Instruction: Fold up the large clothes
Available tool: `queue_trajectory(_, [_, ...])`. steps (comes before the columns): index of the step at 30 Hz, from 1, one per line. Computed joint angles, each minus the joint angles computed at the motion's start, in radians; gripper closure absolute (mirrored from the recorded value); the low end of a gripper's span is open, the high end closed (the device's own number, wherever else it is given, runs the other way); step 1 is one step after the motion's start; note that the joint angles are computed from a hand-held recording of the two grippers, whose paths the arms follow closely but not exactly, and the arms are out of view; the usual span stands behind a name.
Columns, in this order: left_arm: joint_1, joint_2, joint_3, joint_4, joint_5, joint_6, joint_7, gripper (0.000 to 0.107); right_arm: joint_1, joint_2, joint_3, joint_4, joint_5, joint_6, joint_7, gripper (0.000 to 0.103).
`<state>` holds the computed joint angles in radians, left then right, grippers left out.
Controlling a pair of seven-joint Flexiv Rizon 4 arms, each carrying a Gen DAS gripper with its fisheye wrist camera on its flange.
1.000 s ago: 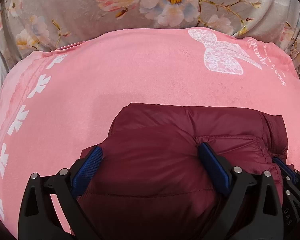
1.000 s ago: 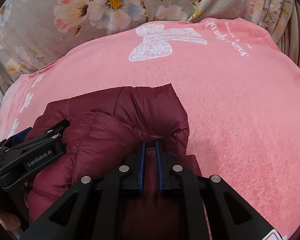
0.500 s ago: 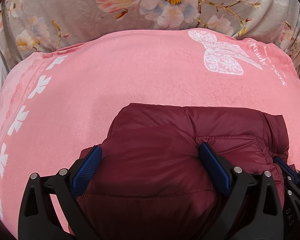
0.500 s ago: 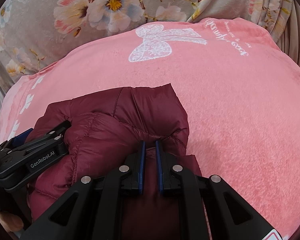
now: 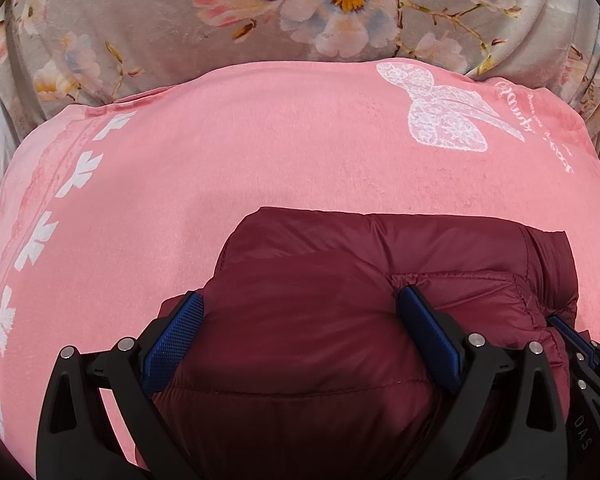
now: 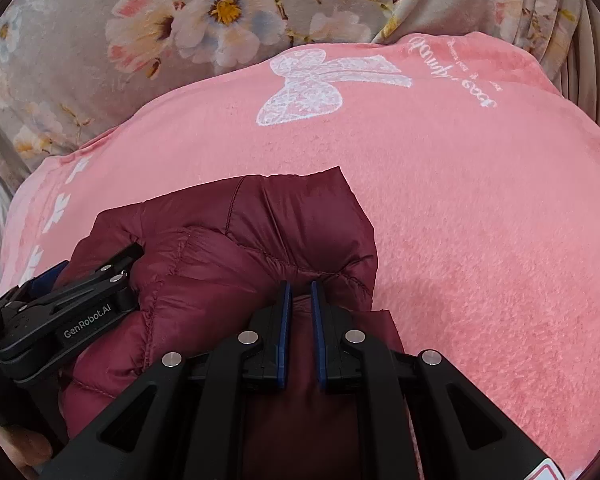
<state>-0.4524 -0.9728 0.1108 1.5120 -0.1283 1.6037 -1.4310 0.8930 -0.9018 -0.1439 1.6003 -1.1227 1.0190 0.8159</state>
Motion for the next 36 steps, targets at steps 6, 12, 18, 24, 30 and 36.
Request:
queue_trajectory(6, [-0.007, -0.009, 0.011, -0.021, -0.002, -0.014, -0.011, 0.01, 0.002, 0.0, -0.019, 0.013, -0.038, 0.035, 0.059, 0.094])
queue_trajectory(12, [0.045, 0.035, -0.05, 0.029, 0.012, -0.036, 0.015, 0.009, 0.007, 0.063, -0.013, 0.092, -0.127, 0.036, 0.202, 0.095])
queue_trajectory(18, [0.18, 0.235, -0.172, 0.323, 0.045, 0.037, 0.091, 0.009, 0.036, 0.163, 0.118, 0.162, -0.126, -0.086, 0.141, 0.084])
queue_trajectory(24, [0.155, 0.315, -0.146, 0.506, 0.071, 0.139, 0.13, 0.01, 0.086, 0.137, 0.172, 0.137, -0.084, -0.112, 0.126, 0.084])
queue_trajectory(30, [0.127, 0.32, -0.117, 0.57, 0.04, 0.183, 0.131, 0.009, 0.137, 0.104, 0.176, 0.1, 0.002, -0.195, 0.075, 0.085])
queue_trajectory(36, [0.141, 0.318, -0.134, 0.601, 0.024, 0.21, 0.135, 0.009, 0.159, 0.088, 0.156, 0.097, 0.001, -0.191, 0.104, 0.085])
